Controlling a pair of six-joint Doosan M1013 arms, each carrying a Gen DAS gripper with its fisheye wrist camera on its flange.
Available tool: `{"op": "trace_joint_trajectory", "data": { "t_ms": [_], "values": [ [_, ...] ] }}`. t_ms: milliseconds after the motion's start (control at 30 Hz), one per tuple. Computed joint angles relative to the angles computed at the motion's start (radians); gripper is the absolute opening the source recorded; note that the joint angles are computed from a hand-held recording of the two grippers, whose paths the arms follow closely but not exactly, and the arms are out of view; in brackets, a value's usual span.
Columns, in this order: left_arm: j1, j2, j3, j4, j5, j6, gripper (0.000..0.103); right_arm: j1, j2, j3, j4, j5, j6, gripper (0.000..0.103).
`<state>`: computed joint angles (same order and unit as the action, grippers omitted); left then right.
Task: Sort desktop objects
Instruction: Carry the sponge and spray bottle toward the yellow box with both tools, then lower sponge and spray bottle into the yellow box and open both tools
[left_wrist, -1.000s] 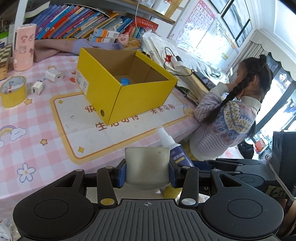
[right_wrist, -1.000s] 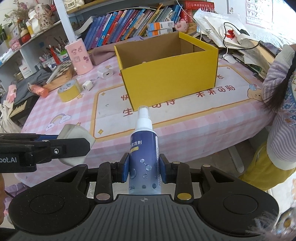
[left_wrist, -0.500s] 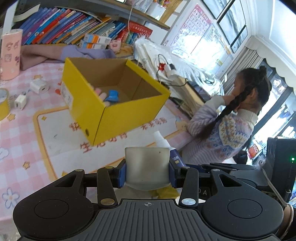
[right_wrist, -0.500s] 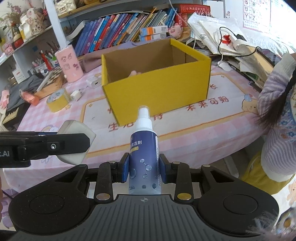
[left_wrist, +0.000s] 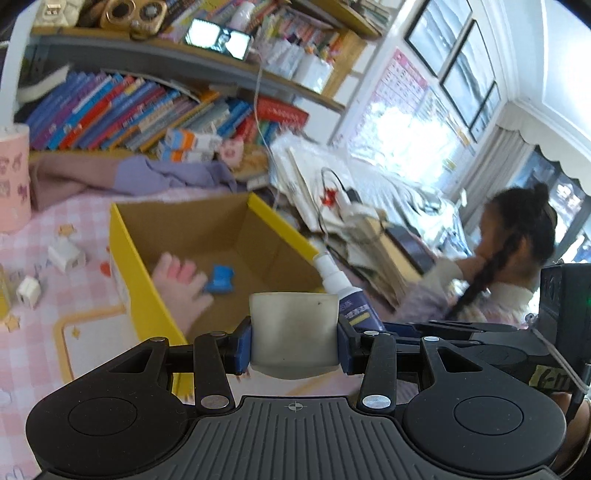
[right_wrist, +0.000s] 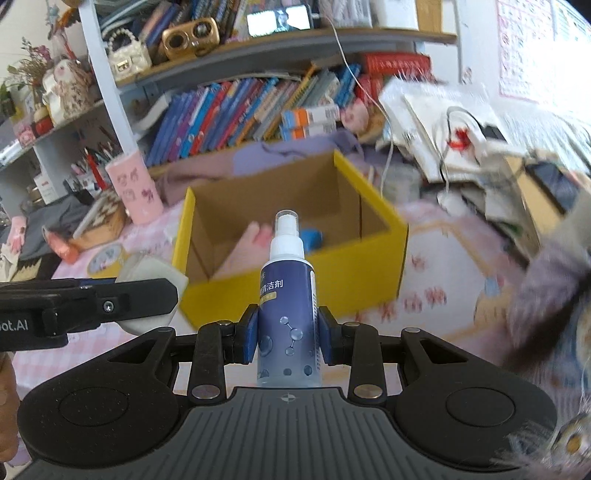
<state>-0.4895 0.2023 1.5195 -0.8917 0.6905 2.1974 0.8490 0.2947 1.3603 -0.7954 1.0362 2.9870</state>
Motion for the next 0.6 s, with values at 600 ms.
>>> {"op": "trace_joint_trajectory", "data": {
  "t_ms": [600],
  "values": [
    [-0.088, 0.101, -0.138, 0.584, -0.222, -0.488, 0.043, -0.202, 0.008, -0.001, 0.162, -0.276, -0.419, 0.030]
  ]
}}
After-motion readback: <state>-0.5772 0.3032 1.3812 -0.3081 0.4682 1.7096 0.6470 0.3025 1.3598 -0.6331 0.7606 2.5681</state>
